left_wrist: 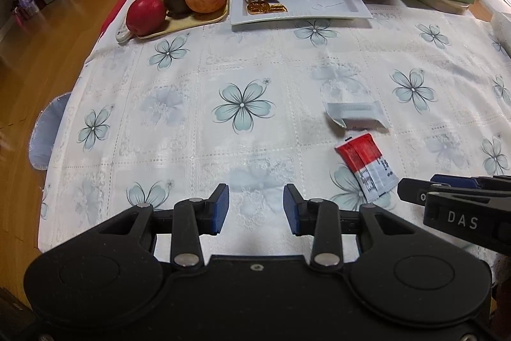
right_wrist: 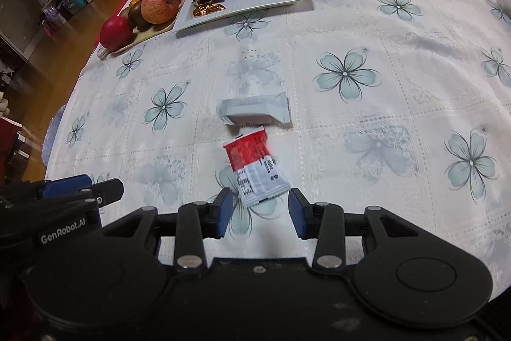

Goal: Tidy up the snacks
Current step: 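Lower right tool onto the red-and-white packet and close on it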

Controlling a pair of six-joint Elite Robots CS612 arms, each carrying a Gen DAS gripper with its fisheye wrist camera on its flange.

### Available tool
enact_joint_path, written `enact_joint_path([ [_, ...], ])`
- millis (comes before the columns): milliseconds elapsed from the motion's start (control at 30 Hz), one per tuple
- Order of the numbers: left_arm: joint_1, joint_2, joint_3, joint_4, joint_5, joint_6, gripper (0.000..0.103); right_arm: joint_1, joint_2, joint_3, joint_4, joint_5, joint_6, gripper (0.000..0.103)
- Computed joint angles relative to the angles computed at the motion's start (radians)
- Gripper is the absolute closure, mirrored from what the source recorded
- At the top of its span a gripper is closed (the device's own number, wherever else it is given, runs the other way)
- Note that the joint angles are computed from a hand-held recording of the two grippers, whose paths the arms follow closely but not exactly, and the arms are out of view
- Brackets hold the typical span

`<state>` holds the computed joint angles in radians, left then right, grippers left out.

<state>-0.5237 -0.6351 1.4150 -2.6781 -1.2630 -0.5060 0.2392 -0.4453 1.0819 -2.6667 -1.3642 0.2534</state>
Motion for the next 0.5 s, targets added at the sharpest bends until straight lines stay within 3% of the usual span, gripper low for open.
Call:
enact_joint_path([
  [267,0.035,0.032,-0.043,0.072,-0.105,-0.079,0.057,0.007,0.083,-0.135,0.071,0.021,-0.054,0.061],
  [500,0.050,0.037,-0.056,0.082,-0.132,-0.145,0.057,0.014,0.128,-0.202,0.100,0.003,-0.041,0.061],
])
